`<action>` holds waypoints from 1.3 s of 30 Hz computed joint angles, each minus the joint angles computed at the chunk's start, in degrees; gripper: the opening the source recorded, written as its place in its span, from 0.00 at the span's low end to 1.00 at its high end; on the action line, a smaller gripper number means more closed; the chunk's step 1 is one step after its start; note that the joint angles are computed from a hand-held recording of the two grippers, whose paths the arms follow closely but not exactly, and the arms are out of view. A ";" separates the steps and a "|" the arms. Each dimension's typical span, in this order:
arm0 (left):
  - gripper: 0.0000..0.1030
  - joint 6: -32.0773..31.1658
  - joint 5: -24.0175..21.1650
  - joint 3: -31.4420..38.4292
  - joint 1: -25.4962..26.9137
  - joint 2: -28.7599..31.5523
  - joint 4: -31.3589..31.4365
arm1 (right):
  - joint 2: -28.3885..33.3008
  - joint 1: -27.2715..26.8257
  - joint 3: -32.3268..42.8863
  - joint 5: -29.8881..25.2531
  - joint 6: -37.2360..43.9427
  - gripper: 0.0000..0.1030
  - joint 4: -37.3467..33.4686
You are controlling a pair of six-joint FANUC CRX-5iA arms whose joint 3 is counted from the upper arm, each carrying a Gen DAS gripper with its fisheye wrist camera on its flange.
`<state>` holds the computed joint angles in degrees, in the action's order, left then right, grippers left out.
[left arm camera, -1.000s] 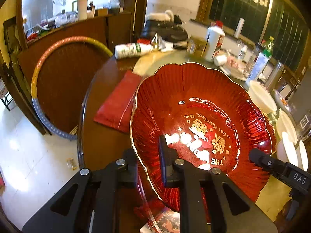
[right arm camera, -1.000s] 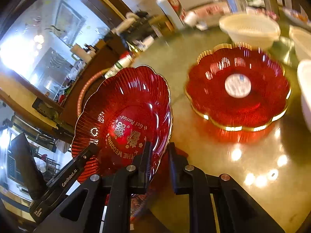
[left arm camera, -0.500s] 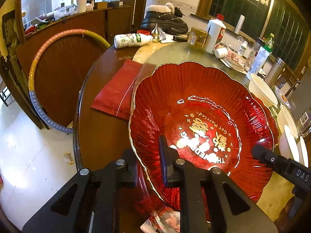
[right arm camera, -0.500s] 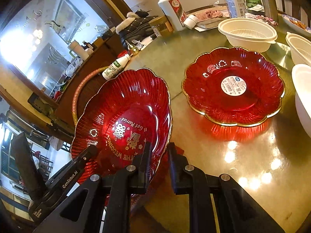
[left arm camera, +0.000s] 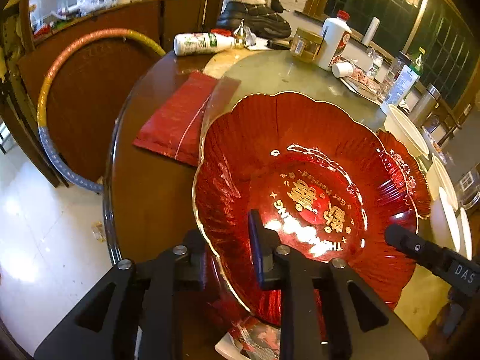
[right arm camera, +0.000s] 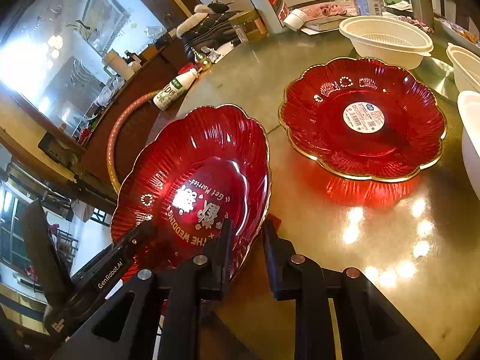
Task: Organize plates and bowls
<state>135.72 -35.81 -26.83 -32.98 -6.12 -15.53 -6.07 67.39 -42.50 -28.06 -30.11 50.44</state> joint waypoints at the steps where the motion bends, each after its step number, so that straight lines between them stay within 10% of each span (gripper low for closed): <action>1: 0.20 -0.23 -0.13 -0.17 0.37 -0.17 0.52 | -0.50 -0.36 -0.64 0.63 -0.91 0.26 0.83; 10: 0.63 8.32 -2.96 5.06 -0.62 -3.73 -5.70 | -12.19 -2.58 -11.35 -2.63 -20.13 0.56 14.70; 17: 0.75 -24.96 -2.93 15.49 -0.50 9.84 19.96 | -15.26 -9.98 -15.28 4.10 -24.73 0.56 15.36; 24: 0.75 -30.25 -14.03 34.87 -4.83 26.53 19.98 | -15.98 -14.54 -17.09 7.41 -26.88 0.56 17.55; 34: 0.73 -33.76 -21.93 44.79 -5.23 36.05 22.13 | -15.07 -19.33 -17.99 10.96 -28.05 0.53 19.53; 39: 0.20 -30.13 -25.73 48.39 -7.26 37.91 14.82 | -13.06 -15.11 -15.28 6.86 -18.74 0.20 7.71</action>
